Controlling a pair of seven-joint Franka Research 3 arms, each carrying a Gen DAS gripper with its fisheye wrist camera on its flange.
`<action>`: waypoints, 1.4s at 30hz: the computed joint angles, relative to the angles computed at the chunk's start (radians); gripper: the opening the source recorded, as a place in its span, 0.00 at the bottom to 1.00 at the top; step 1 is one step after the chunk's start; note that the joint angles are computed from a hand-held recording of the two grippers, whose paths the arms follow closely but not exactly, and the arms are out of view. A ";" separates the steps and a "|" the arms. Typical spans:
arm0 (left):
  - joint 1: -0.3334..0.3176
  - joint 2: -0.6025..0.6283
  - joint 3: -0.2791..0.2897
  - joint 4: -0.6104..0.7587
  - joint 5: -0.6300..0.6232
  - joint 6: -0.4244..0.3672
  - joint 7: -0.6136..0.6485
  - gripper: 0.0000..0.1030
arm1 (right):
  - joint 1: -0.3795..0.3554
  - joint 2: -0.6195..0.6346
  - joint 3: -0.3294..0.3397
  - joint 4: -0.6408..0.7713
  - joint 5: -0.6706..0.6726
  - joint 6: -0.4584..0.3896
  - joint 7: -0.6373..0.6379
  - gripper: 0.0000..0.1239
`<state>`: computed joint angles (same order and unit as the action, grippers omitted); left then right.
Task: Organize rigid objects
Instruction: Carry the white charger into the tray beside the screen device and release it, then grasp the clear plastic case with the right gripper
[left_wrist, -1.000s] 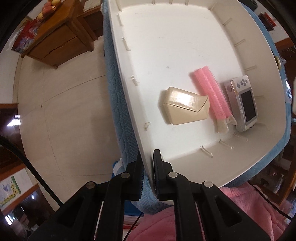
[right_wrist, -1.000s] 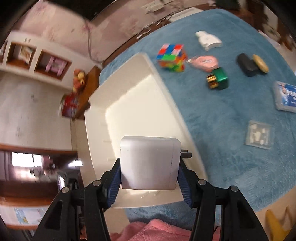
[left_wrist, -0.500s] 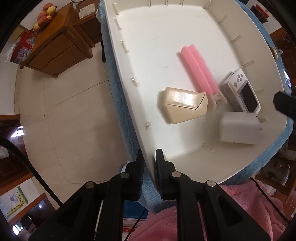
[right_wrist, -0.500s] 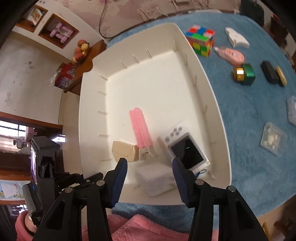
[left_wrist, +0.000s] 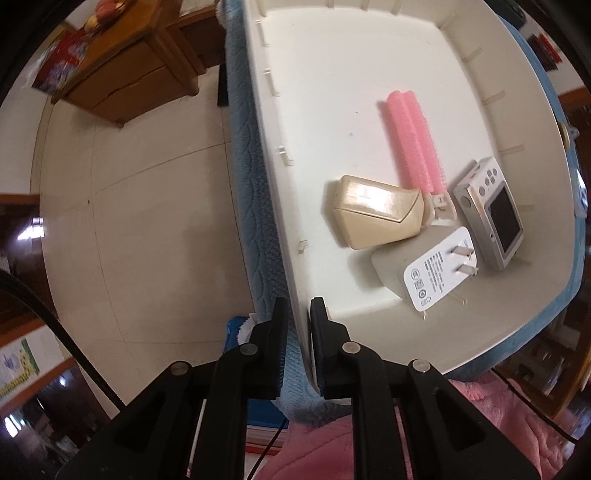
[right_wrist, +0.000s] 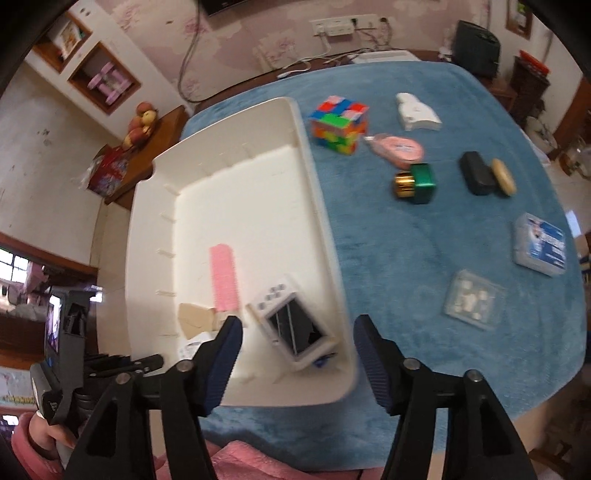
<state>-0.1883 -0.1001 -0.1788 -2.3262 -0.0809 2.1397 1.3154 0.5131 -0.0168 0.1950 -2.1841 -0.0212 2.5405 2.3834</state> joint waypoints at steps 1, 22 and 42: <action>0.001 -0.001 0.000 -0.001 0.000 0.000 -0.009 0.15 | -0.005 -0.013 -0.005 -0.011 0.005 -0.007 0.003 0.59; 0.014 -0.054 0.004 -0.102 -0.001 0.068 -0.296 0.12 | -0.163 -0.116 -0.104 -0.169 0.396 -0.173 -0.186 0.65; 0.000 -0.092 0.000 -0.153 0.089 0.085 -0.471 0.13 | -0.221 0.094 -0.115 -0.048 0.493 -0.308 -0.338 0.33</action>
